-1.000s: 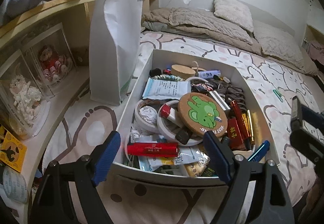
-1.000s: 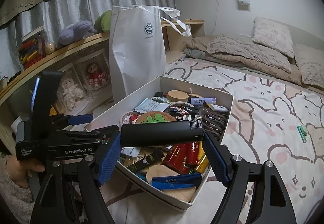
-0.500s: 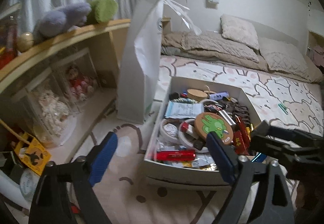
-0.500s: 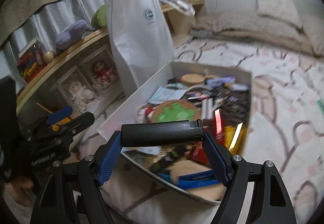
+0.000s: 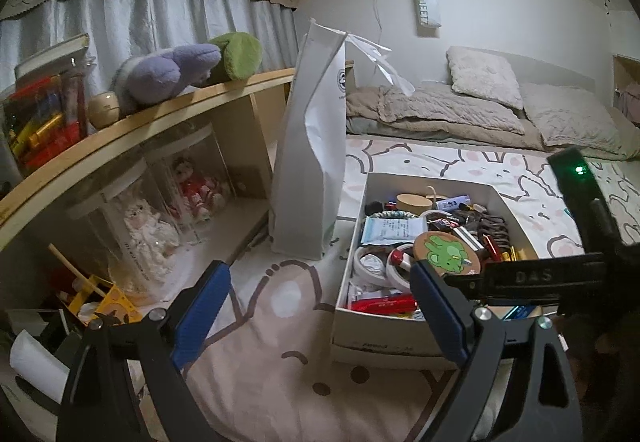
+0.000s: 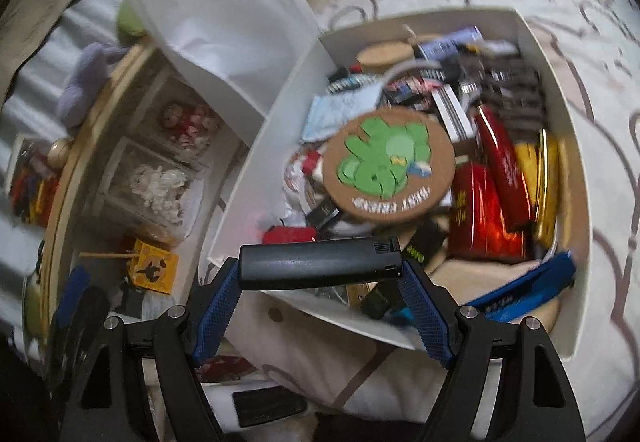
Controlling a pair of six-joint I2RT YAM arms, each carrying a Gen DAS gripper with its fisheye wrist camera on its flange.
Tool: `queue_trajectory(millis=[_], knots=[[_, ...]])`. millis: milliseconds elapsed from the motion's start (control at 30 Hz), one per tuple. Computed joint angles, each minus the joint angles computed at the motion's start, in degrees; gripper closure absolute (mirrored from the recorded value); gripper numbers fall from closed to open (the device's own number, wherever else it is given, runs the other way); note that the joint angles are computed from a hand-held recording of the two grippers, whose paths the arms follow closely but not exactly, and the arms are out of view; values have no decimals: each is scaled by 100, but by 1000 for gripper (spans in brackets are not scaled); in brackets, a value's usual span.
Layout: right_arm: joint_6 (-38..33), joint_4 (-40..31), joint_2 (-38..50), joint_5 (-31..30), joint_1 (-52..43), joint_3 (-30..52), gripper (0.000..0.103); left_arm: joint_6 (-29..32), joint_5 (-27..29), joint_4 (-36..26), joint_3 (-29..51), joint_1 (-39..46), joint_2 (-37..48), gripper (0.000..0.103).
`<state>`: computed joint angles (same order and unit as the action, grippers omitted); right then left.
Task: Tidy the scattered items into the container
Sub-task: 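Lower the black lighter into the white box and open the right gripper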
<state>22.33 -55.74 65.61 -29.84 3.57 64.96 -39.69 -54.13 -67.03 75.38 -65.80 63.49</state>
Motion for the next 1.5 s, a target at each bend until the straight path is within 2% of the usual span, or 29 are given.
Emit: queue_trajectory(millis=[200,500,600,633,667,700,1000,1500], knots=[[144,-121,2,521,347,99,23,-87,-3,-57,-128,-10,-148,11],[354,-128,19,831,550,119,23,-288,-1,-182,-233,-61,-221,11],[487,-86,8,633,494,64,23,-369,-20,-246,-226,-76,-224,11],[509,-96,2,602,477,74,16,-395,-29,-271,-218,-90,-224,11],[513,-103,-9,609,474,93,4,-411,-39,-293,-205,-97,-221,11],[515,-108,-22,636,483,118,0,-437,-52,-322,-190,-109,-211,11],[441,-291,-101,619,365,305,0,-525,-116,-458,-72,-204,-127,11],[-44,-352,-410,45,-287,169,0,-707,-109,-622,110,-285,36,11]])
